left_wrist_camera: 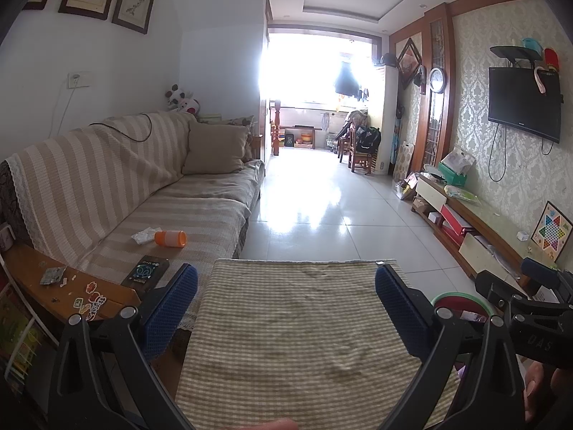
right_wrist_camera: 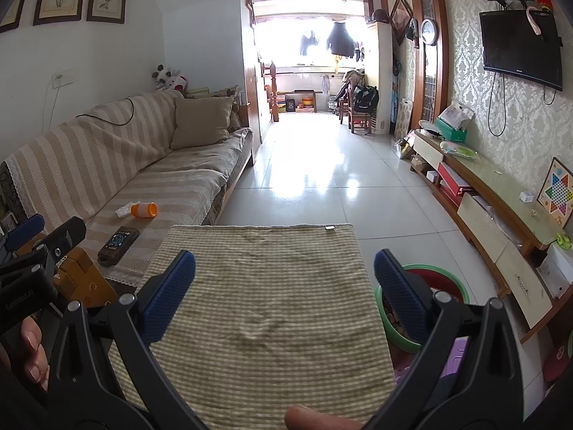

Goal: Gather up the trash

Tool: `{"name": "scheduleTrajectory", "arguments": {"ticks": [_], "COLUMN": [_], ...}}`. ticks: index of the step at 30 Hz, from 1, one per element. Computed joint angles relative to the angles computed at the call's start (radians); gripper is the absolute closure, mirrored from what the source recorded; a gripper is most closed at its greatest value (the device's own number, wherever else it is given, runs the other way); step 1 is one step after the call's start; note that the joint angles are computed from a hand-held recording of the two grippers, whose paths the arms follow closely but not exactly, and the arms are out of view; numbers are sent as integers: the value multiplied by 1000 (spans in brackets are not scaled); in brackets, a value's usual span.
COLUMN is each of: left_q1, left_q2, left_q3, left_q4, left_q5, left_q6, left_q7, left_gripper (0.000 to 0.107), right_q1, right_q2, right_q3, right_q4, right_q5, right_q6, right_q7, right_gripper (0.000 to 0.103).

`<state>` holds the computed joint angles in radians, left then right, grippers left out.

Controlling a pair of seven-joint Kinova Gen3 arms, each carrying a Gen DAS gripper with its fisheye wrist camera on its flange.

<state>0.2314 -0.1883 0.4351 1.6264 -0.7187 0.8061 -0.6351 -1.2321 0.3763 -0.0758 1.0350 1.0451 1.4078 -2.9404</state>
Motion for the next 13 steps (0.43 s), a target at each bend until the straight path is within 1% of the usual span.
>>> {"name": "scheduleTrajectory", "arguments": {"ticks": [1,3,4,6,9,13], "left_q1": [-5,-25,-25,-7,1,3], "left_q2": [-5,-10,-10,-14,-4,-5], "left_q3": [6,45,51,28,25,25], "left_q4": [7,17,17,19,9,16], "left_q5": [-14,-67,-78,-58,-41,-45], "left_q6": [-5,10,15,-7,2,4], "left_q7": [18,73,79,63,39,45], "left_gripper": [12,12,12,12,12,12], "right_q1": [-1,0,-2,1,1,2], "right_q2": [0,1,2,-1,0,1], "right_q3": [0,1,1,1,0,0], "right_q4": [1,2,2,5,2,5], "right_q5": [0,0,1,-1,-1,-2], "right_q6": [1,1,3,1,1,0], "right_q7": [-2,-5,-7,-6,-4,-6], "right_gripper": [5,5,5,5,5,5]}}
